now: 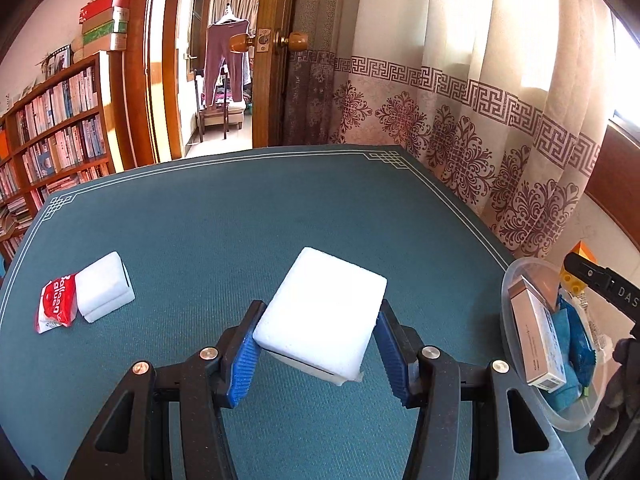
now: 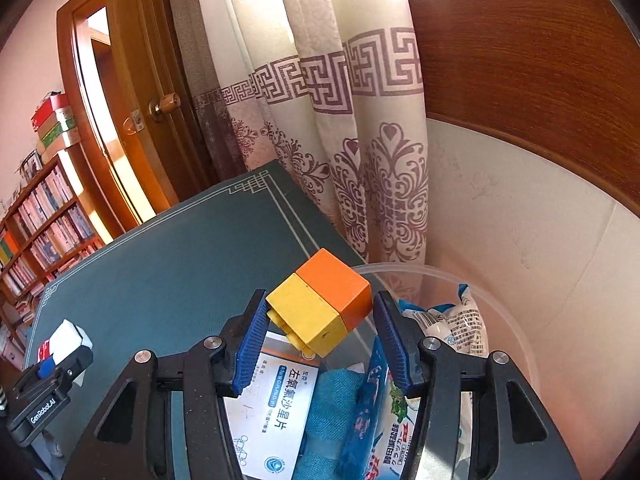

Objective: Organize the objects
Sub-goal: 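Carry the orange-yellow block into the bowl and open the right gripper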

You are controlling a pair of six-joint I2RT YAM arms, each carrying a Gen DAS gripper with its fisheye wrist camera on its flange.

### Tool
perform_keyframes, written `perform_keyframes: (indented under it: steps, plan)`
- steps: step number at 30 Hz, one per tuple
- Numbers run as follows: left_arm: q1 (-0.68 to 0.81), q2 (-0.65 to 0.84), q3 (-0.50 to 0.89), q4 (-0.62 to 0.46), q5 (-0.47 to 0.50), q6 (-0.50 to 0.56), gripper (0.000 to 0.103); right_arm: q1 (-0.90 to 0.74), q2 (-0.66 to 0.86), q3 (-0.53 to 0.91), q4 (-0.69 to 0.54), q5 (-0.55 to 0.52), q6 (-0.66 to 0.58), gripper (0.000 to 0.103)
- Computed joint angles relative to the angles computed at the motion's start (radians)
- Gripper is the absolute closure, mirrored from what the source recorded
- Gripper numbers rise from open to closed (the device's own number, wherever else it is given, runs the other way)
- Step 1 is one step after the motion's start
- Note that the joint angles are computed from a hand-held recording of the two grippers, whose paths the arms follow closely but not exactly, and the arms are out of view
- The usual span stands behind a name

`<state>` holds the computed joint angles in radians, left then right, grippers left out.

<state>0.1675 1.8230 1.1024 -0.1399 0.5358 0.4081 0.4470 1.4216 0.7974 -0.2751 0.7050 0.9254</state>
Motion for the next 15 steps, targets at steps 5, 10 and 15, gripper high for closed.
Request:
perform_keyframes:
  steps: [5, 10, 15]
  plan:
    - [-0.006, -0.005, -0.010, 0.000, 0.001, 0.007, 0.046, -0.017, -0.013, -0.017, -0.001, -0.001, -0.002, 0.044]
    - [-0.009, -0.012, -0.018, 0.001, 0.005, 0.013, 0.046, 0.011, -0.037, -0.031, -0.025, 0.020, 0.027, 0.044]
    - [-0.012, -0.016, -0.024, -0.004, 0.012, 0.023, 0.046, 0.106, -0.052, -0.032, -0.108, 0.108, 0.105, 0.044]
